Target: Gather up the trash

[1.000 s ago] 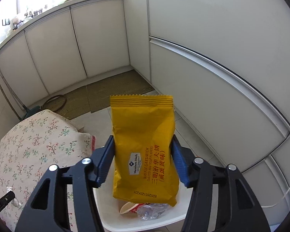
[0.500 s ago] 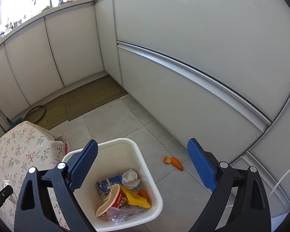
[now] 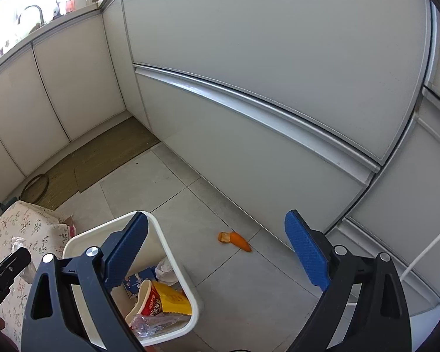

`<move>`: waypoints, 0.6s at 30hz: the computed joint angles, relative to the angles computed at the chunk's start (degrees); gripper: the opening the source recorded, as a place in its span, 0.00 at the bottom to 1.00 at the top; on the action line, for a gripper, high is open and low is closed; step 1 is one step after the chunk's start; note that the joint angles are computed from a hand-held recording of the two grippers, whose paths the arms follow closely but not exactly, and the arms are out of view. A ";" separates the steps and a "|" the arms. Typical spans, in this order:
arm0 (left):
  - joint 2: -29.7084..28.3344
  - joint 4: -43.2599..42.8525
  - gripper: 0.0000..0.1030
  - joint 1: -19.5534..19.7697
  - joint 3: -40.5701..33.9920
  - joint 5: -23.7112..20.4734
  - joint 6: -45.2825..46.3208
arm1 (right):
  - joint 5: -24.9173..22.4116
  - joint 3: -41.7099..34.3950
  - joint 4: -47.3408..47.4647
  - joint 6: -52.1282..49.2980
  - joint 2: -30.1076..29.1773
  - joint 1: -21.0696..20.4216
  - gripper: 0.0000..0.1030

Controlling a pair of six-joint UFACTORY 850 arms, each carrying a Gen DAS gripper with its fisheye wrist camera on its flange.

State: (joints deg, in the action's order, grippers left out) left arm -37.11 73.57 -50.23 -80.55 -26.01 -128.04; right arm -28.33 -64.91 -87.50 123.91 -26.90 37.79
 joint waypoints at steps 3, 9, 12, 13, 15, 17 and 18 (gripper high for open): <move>-1.83 -2.30 0.34 0.49 -2.68 2.26 4.23 | 0.00 0.90 -0.13 0.67 0.46 -0.48 0.89; -3.76 -5.84 0.56 0.09 -5.72 1.18 10.12 | -0.15 2.41 -1.38 1.91 1.50 -0.80 0.89; -3.50 -5.42 0.65 -0.52 -5.56 -0.58 10.71 | 0.22 2.14 -1.33 1.59 1.46 -0.59 0.89; -3.16 -5.14 0.68 -0.74 -5.15 -1.24 10.55 | 0.19 2.09 -1.19 1.19 1.52 -0.38 0.89; -2.22 -4.30 0.73 -1.33 -4.09 -3.10 9.74 | -0.05 1.82 -1.17 0.67 1.63 0.04 0.89; -0.59 -3.02 0.78 -2.33 -2.25 -6.17 8.45 | -0.61 2.03 -1.75 0.96 2.20 0.84 0.89; 0.21 -2.63 0.82 -2.82 -1.43 -7.81 8.13 | -0.97 2.05 -1.80 0.89 2.46 1.30 0.89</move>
State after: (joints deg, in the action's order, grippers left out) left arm -36.89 70.94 -53.05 -81.99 -33.82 -119.92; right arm -29.31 -62.86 -89.30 124.79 -24.45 39.09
